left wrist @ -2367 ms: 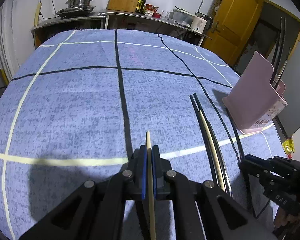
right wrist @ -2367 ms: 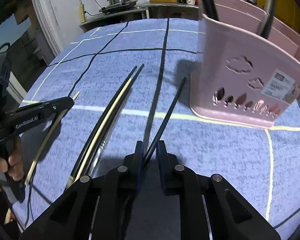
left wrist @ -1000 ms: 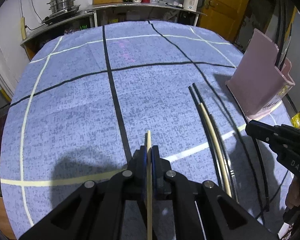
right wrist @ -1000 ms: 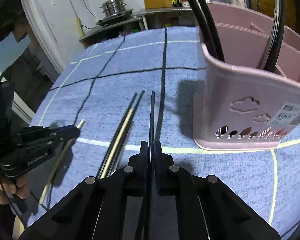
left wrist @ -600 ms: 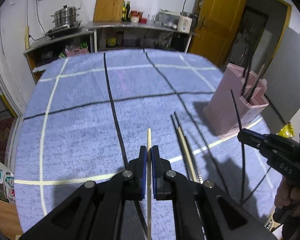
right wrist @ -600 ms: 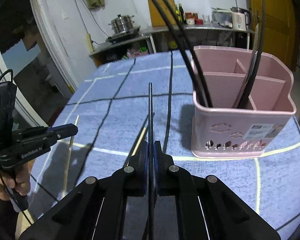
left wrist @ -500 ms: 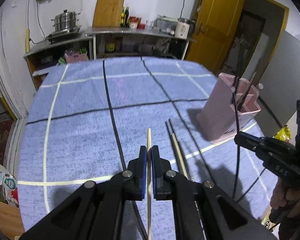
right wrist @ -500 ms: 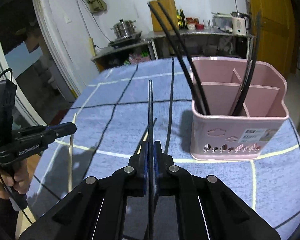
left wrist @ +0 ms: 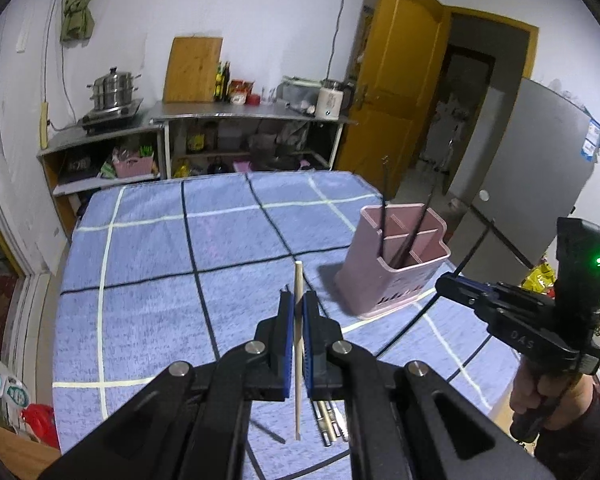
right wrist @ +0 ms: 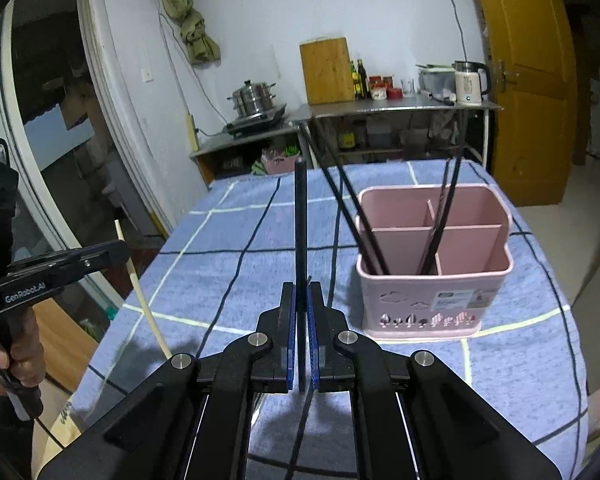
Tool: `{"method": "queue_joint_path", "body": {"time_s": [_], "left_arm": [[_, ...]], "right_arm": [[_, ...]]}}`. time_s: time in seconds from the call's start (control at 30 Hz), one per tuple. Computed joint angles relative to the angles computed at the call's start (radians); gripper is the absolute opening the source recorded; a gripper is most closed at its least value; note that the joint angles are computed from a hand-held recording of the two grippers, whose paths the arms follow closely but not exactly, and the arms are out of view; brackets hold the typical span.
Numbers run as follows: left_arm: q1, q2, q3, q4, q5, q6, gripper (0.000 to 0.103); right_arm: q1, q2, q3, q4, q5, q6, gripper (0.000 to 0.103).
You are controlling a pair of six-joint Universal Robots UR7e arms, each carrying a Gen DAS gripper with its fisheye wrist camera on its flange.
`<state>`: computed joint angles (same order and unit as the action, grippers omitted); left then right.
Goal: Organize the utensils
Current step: 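Lift both held chopsticks upright and carry them over the pink basket, then lower both chopsticks into the pink basket and open both tools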
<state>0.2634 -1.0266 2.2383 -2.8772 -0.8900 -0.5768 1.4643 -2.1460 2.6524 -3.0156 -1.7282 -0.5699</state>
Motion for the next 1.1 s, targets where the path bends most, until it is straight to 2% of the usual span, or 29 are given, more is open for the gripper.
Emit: {"method": "queue_joint_path", "body": {"time_s": [0.27,0.57,0.77,1.1], "left_arm": [[-0.025,0.025,-0.034,-0.038,-0.015,0.032,0.005],[0.011,0.134,-0.136,-0.082,-0.093,0.073,0.005],[0.027,0.209,-0.238,-0.110,-0.120,0.128,0.005],[0.051,0.296,-0.400,-0.140,-0.115,0.221,0.005]], "right_arm": [[-0.011,-0.094,-0.017,0.062,0.017,-0.007,0.006],[-0.052,-0.154,-0.040,0.094,0.030,-0.020,0.006],[-0.052,-0.136,-0.085,0.074,0.022,-0.014,0.005],[0.032,-0.057,-0.176,-0.012,-0.011,0.001,0.005]]}}
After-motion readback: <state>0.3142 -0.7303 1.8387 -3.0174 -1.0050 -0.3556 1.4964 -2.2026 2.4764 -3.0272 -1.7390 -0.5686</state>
